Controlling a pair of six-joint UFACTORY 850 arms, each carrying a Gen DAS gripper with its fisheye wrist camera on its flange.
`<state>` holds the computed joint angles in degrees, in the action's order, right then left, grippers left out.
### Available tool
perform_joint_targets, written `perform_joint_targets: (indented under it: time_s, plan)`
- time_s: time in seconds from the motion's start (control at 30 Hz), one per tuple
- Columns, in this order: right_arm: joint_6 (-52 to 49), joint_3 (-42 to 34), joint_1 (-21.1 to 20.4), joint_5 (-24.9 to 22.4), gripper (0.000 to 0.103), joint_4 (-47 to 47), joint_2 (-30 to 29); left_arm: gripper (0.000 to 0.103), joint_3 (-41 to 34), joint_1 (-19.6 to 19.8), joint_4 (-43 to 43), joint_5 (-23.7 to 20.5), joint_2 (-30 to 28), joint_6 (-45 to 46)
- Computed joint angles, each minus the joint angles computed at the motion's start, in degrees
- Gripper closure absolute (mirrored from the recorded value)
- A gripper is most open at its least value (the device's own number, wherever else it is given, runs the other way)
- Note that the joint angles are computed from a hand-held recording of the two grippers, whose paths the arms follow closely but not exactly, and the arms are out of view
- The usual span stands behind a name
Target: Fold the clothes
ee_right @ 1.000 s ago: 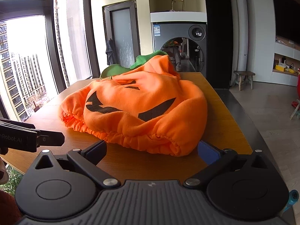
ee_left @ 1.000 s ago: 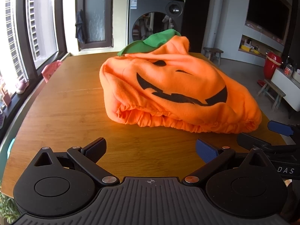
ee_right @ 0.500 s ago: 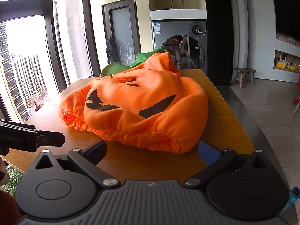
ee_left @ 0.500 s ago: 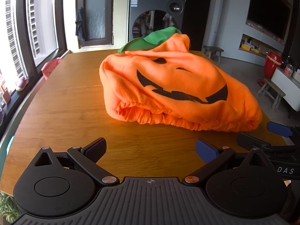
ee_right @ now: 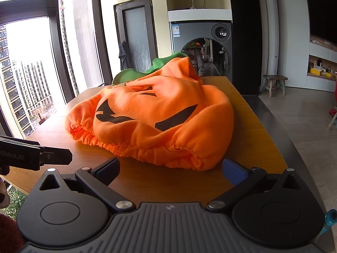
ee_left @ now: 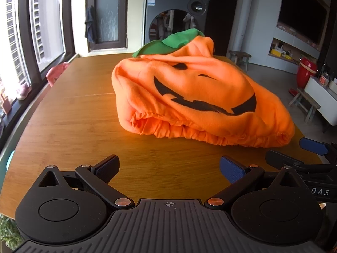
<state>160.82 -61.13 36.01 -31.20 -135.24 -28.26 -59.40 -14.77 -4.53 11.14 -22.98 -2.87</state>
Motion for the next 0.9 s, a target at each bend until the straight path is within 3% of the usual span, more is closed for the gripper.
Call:
perform_joint_targets:
  time_s: [0.9]
  plan:
    - [-1.5, -0.6, -0.2, -0.3, 0.0, 0.6, -0.2, 0.0, -1.1, 0.3, 3.3, -1.6, -0.7, -2.7]
